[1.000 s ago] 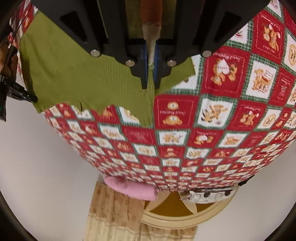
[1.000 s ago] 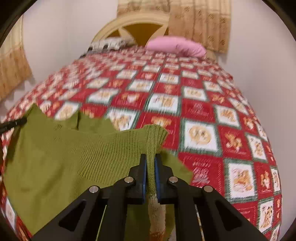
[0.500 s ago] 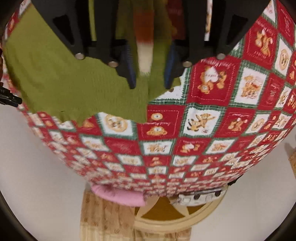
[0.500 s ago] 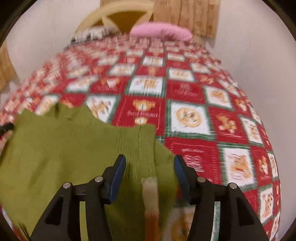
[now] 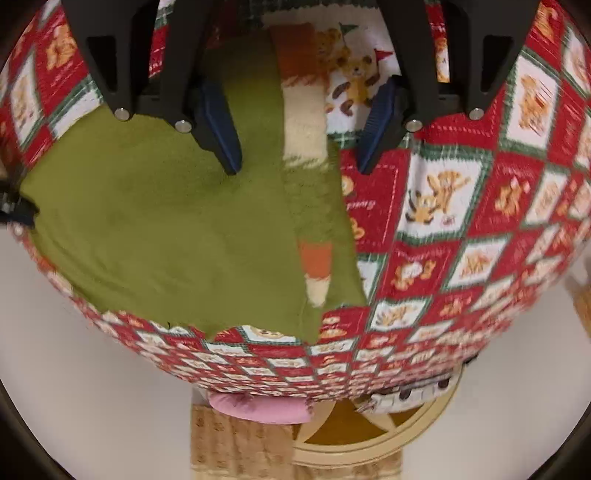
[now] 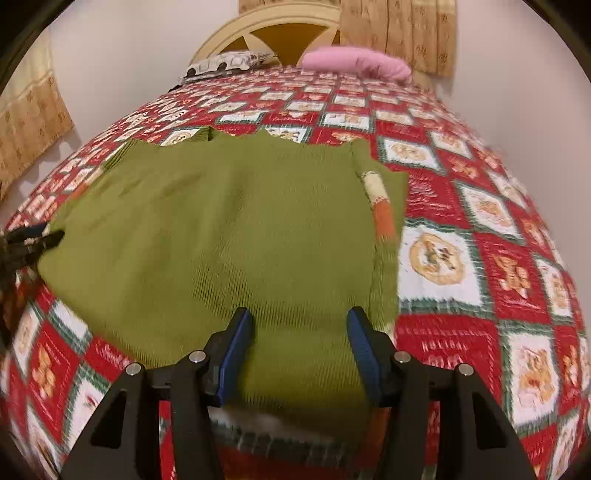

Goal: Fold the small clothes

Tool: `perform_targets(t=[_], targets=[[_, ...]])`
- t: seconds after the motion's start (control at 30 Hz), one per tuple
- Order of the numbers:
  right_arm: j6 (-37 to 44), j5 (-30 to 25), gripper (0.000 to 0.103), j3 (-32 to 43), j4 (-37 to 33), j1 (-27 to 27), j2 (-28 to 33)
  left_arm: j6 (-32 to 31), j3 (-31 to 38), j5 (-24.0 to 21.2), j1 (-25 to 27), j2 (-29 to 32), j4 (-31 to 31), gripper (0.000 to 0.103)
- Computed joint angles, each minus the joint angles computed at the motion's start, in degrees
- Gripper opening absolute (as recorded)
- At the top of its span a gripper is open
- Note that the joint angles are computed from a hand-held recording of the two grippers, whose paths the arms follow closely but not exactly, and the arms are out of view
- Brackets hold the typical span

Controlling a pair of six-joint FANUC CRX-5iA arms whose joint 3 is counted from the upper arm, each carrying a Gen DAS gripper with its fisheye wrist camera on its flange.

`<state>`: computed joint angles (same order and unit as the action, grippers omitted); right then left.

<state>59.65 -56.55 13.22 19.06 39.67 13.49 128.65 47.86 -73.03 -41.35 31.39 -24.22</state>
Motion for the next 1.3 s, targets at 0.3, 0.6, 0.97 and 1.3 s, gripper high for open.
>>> perform_targets(t=[0.3, 0.6, 0.97, 1.3], targets=[[-5.22, -0.63, 0.055, 5.31, 3.48, 2.11, 1.86, 4.1, -3.17, 1.39, 0.6, -1.22, 1.45, 0.084], [-3.51, -6.23, 0.055, 17.62, -1.29, 0.24, 12.27, 5.07, -5.26, 2.75, 1.14, -2.31, 2.45, 0.088], [-7.04, 0.74, 0.052, 6.2, -2.96, -2.54, 4.18, 4.76, -5.56, 3.05, 1.38, -2.42, 3.16, 0.09], [-10.16, 0.11, 0.054, 4.24, 1.98, -0.82, 3.8, 6.34, -8.35, 4.69, 1.51, -4.53, 3.47, 0.096]])
